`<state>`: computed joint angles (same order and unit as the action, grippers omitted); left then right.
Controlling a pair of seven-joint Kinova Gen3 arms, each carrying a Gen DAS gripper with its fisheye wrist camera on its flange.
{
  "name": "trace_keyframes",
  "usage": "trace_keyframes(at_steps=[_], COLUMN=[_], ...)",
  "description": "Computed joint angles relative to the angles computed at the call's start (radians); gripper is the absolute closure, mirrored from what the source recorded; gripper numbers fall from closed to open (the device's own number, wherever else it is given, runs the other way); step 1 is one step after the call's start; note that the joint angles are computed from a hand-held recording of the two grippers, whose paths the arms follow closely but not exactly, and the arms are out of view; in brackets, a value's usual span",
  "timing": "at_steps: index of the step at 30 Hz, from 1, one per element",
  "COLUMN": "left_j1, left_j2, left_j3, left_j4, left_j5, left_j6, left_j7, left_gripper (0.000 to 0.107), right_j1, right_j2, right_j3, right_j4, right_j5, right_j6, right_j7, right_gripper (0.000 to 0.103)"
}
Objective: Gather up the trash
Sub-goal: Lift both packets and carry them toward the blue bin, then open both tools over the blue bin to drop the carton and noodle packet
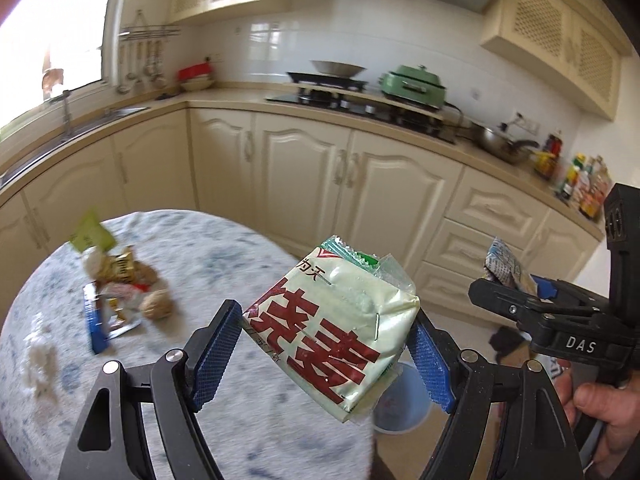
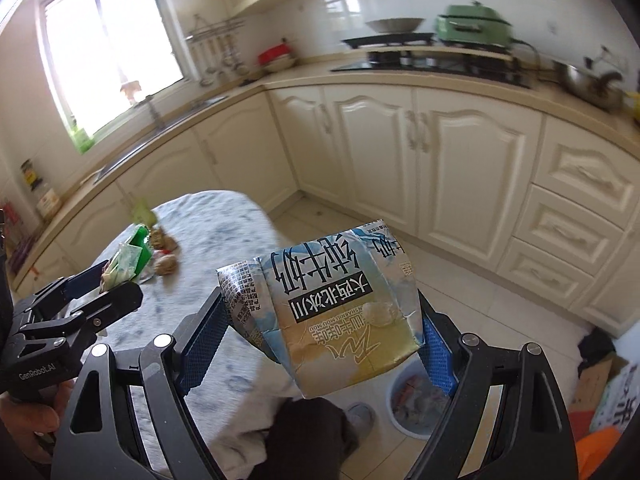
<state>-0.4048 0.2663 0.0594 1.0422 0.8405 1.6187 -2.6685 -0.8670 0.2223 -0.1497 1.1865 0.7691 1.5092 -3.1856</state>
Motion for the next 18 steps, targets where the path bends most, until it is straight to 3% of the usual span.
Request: trace_keyframes(at_steps=[10, 15, 18], left_j1=[0.255, 0.398, 0.477], left_j2=[-0.005, 0.036, 0.098], left_j3=[0.062, 0.085, 0.100], left_j4=[0.086, 0.120, 0.083], left_j5=[-0.157, -0.276, -0.345], left_j6=[-0.049, -0.127, -0.136], left_j7=[0.046, 0.113, 0.197], left_gripper=[0.031, 0.031, 0.031], right_j1=[0.080, 0.170, 0.229], right_j2=[-0.183, -0.244, -0.275], right_j3=[-0.090, -0.124, -0.126], right_j4=[0.337, 0.503, 0.609], right_j5=[-0.123, -0.232, -0.293], right_j6=[0.043, -0.056, -0.167], right_j7=[-0.308, -0.391, -0.410], right_gripper=[0.017, 0.017, 0.016])
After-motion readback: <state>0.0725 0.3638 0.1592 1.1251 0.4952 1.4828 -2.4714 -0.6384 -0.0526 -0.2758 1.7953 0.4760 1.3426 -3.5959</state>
